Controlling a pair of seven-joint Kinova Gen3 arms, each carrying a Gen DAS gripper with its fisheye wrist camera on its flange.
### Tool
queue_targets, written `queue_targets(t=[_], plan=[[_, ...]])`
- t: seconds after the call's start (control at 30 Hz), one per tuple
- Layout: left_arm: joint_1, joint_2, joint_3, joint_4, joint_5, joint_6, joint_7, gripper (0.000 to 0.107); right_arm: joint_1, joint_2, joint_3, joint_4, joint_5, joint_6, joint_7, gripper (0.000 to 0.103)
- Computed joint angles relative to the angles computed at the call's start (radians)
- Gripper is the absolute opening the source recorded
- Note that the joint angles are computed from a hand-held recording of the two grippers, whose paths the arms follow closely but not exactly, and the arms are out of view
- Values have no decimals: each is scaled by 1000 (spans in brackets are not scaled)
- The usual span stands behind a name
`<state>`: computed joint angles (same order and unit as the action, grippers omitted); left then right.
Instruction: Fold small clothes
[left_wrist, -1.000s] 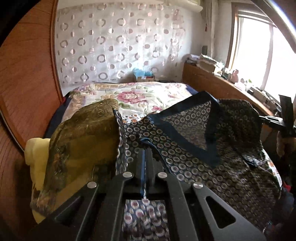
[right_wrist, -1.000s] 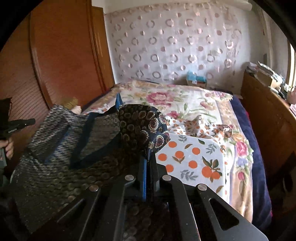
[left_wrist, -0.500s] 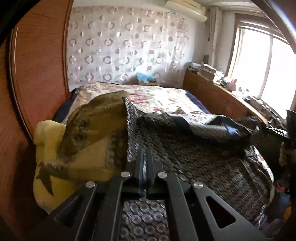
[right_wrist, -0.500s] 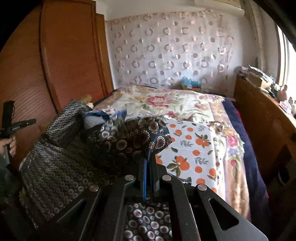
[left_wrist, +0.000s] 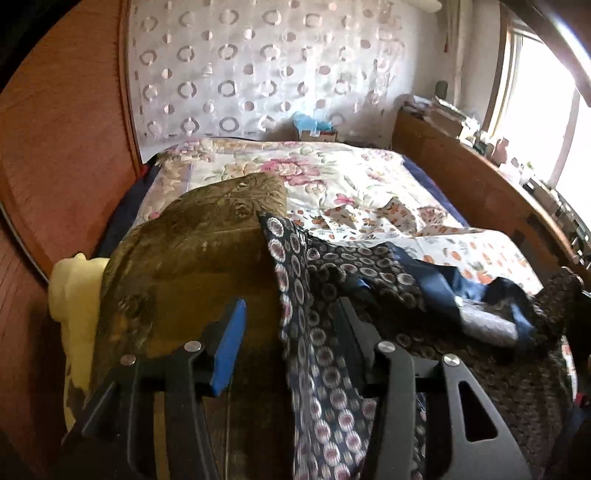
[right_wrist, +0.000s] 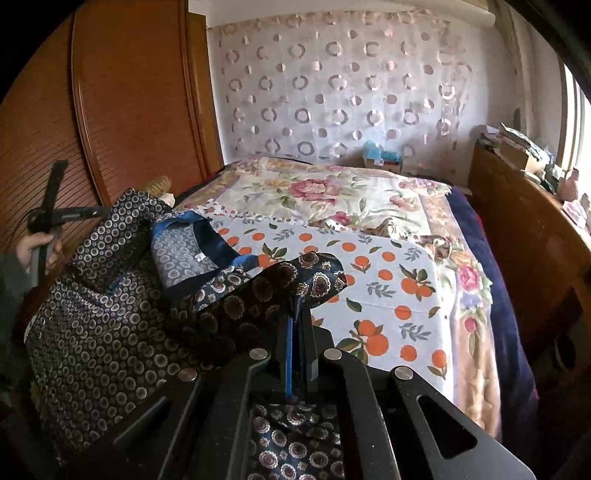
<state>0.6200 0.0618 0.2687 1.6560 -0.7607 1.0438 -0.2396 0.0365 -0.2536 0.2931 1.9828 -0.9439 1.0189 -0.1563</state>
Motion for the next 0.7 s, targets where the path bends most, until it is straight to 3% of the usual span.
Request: queue_targets(t=[0.07,0.13,0.3,0.5,0.7], plan=[[7,26,-1,-11,-20,10,-4,43,-1,7,-3,-1,4,-2,1,2],[6,34,-11,-11,-2,-7,-15,1,-1,11,-5,-3,4,-2,2,2],[91,13,23,-15,-78,68,16,1,18,15,51,4,-59,70,72,2],[235,-77,192,32,-211,259,223,1,114,5,176,39,-125,276,194,2],[355,-111,347,104,-218,451,463,1,237,37,284,68,-80,450,305,2]])
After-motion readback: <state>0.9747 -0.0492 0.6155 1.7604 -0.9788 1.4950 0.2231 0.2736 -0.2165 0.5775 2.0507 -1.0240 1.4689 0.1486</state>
